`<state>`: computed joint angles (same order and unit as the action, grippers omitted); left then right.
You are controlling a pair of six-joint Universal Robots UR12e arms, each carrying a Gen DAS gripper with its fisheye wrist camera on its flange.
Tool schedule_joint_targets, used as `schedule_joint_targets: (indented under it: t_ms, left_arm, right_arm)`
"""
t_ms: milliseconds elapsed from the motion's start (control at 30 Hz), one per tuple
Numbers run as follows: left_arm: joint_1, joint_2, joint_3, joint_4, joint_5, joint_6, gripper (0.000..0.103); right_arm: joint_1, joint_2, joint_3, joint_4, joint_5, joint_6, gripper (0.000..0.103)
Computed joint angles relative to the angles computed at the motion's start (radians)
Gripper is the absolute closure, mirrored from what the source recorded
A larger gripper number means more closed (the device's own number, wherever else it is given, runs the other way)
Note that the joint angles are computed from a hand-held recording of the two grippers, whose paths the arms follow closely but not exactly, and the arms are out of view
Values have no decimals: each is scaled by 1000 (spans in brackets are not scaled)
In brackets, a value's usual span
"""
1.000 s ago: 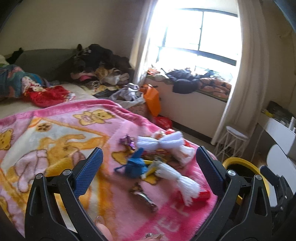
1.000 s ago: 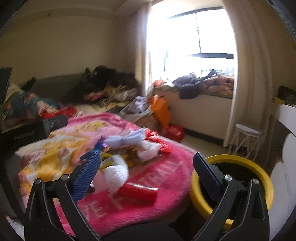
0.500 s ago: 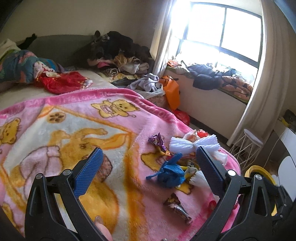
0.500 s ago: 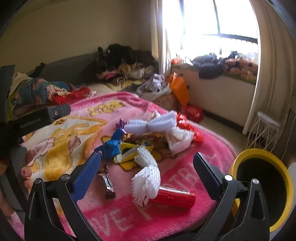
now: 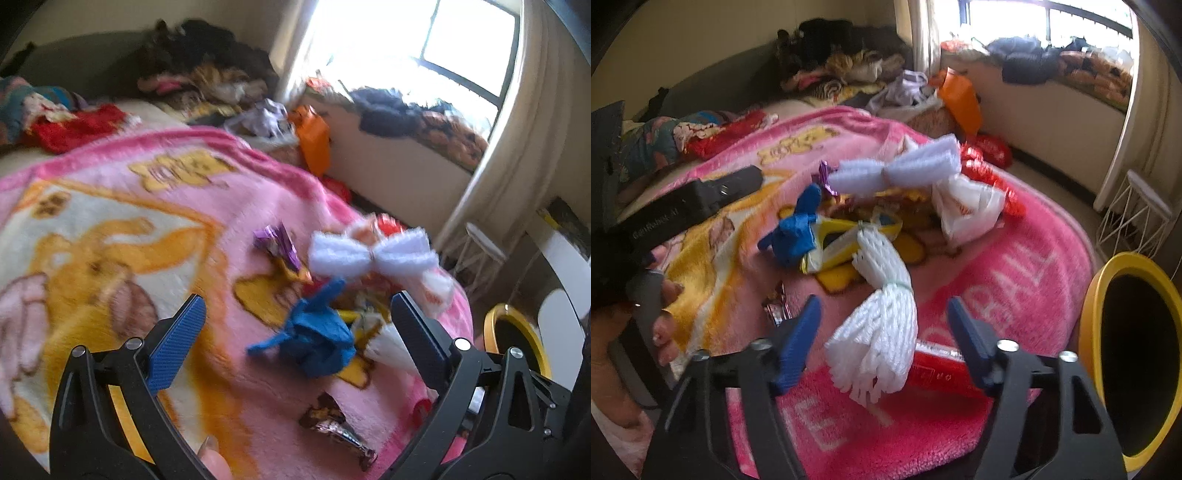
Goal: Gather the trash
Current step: 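Grasp the white mesh foam sleeve with the right tool while the left grasps the blue bag, then carry the white foam sleeve and blue bag over the yellow-rimmed bin with both tools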
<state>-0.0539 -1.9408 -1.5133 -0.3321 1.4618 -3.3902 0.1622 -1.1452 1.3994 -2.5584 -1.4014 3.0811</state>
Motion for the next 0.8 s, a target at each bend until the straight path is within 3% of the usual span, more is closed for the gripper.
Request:
schedule_joint_targets:
  t_ms: [33, 100, 167, 367, 533, 633, 800]
  left_arm:
    - [-1, -4, 6, -23, -4, 7, 11]
    - [1, -13, 12, -53, -41, 7, 14]
    - [4, -18, 15, -70, -62, -4, 22]
    - [9, -29, 21, -108, -103, -37, 45]
    - [14, -25, 9, -79, -128, -45, 86]
    - [13, -20, 0, -41, -132, -46, 93]
    - [11, 0, -20, 36, -125, -45, 96]
  right_arm:
    - [-4, 1, -2, 14, 17, 4, 55]
    - [-11, 1, -2, 30, 42, 14, 77]
    - [-14, 0, -1, 28, 52, 23, 83]
    - [-22, -13, 25, -32, 76, 44, 85]
    - [-25, -23, 47, -92, 69, 53, 85]
    - [-26, -31, 61, -133, 65, 57, 86]
    - [-31, -37, 76, -183, 70, 64, 86]
